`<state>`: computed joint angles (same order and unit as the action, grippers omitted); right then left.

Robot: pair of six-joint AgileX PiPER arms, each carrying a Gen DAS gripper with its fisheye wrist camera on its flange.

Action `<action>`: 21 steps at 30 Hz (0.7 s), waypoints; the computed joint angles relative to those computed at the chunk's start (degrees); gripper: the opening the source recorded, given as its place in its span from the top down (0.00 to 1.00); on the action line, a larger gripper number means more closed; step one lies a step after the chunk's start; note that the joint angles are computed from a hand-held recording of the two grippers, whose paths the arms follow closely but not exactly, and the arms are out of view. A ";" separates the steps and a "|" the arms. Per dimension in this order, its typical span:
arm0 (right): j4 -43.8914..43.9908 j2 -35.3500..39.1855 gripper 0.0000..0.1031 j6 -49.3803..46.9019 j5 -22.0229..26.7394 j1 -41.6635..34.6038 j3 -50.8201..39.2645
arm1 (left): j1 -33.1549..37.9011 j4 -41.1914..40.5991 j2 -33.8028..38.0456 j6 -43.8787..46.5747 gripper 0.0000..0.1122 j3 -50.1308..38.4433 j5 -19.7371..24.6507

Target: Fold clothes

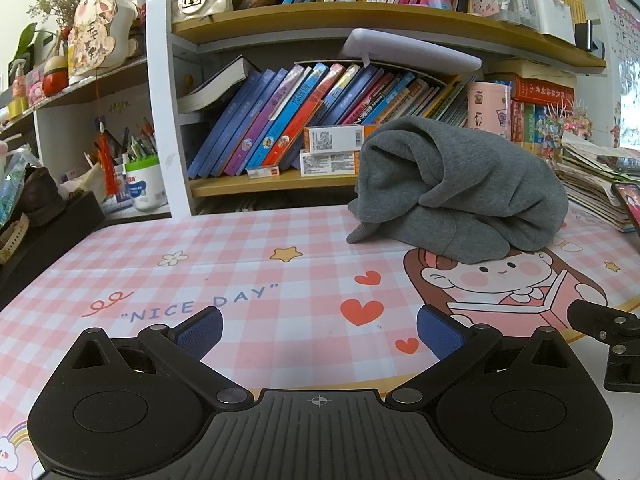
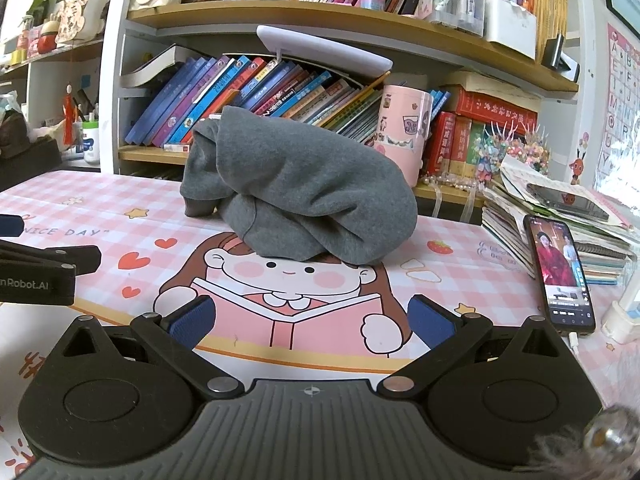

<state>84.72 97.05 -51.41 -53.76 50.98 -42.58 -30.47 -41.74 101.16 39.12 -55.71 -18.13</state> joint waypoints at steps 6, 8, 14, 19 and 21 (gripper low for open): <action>-0.31 -0.02 0.00 0.03 0.02 -0.04 0.06 | 0.20 0.62 0.08 -0.64 0.08 0.01 0.05; -0.29 0.12 0.00 -0.13 0.01 0.01 -0.03 | 0.21 0.64 0.07 -0.68 0.08 0.02 0.08; -0.07 0.38 0.00 -0.41 -0.22 0.21 -0.27 | 0.18 0.82 0.05 -0.72 0.08 0.03 0.25; -0.02 0.35 0.00 -0.69 -0.13 0.15 -0.30 | 0.12 0.51 0.02 -0.44 0.08 -0.02 0.36; 0.10 0.39 0.00 -0.87 -0.13 0.16 -0.38 | 0.12 1.06 -0.04 -0.84 0.08 0.08 0.38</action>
<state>84.82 97.44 -52.28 -53.89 51.14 -42.97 -30.35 -40.68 101.12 38.28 -55.63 -17.75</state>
